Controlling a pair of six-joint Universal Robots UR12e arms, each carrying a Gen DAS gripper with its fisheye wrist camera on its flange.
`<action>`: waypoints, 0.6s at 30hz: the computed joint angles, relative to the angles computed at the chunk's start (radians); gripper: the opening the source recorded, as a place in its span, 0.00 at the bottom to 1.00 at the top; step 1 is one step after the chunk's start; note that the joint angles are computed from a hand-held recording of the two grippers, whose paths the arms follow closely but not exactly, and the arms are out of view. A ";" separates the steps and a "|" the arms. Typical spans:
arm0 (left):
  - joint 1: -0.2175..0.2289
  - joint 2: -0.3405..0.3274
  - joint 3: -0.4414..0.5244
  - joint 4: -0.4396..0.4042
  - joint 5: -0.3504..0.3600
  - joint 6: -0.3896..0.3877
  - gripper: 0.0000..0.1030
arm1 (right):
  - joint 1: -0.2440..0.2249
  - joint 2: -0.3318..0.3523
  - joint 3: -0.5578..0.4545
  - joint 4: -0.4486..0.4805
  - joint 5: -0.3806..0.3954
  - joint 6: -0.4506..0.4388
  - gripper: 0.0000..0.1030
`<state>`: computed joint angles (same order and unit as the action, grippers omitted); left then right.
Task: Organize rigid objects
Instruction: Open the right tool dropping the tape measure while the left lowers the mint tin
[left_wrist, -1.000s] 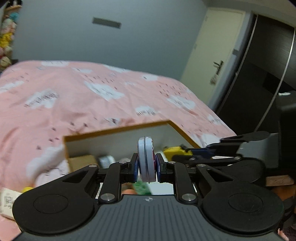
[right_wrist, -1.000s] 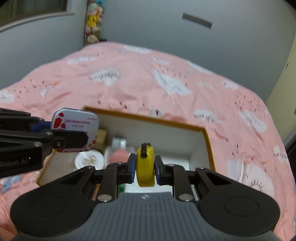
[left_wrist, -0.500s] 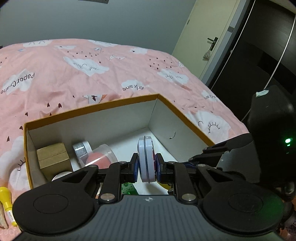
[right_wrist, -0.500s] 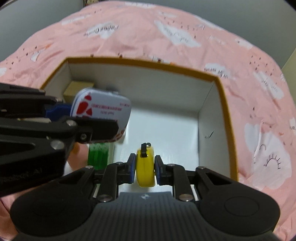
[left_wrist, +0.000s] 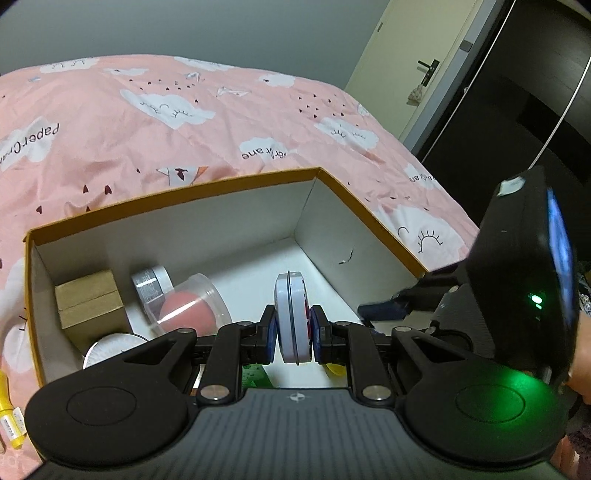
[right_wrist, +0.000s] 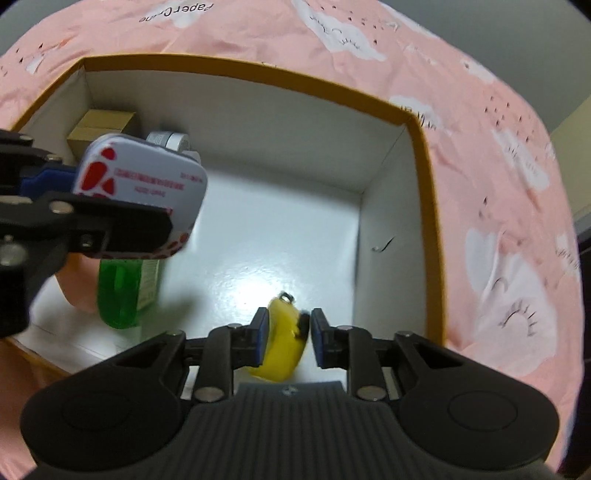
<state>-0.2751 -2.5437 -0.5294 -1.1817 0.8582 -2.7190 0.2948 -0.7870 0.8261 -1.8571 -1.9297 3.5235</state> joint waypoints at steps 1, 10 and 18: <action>-0.001 -0.003 0.005 -0.007 0.002 0.001 0.20 | 0.003 0.000 -0.001 -0.001 -0.016 -0.010 0.29; -0.013 -0.049 0.100 -0.136 0.037 0.025 0.20 | 0.021 -0.014 0.022 -0.052 -0.091 -0.084 0.45; -0.018 -0.069 0.141 -0.197 0.066 0.045 0.20 | 0.022 -0.017 0.031 -0.082 -0.090 -0.085 0.53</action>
<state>-0.2930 -2.6130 -0.3882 -1.3788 0.9246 -2.6744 0.3167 -0.8036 0.8569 -1.9391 -2.0196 3.4381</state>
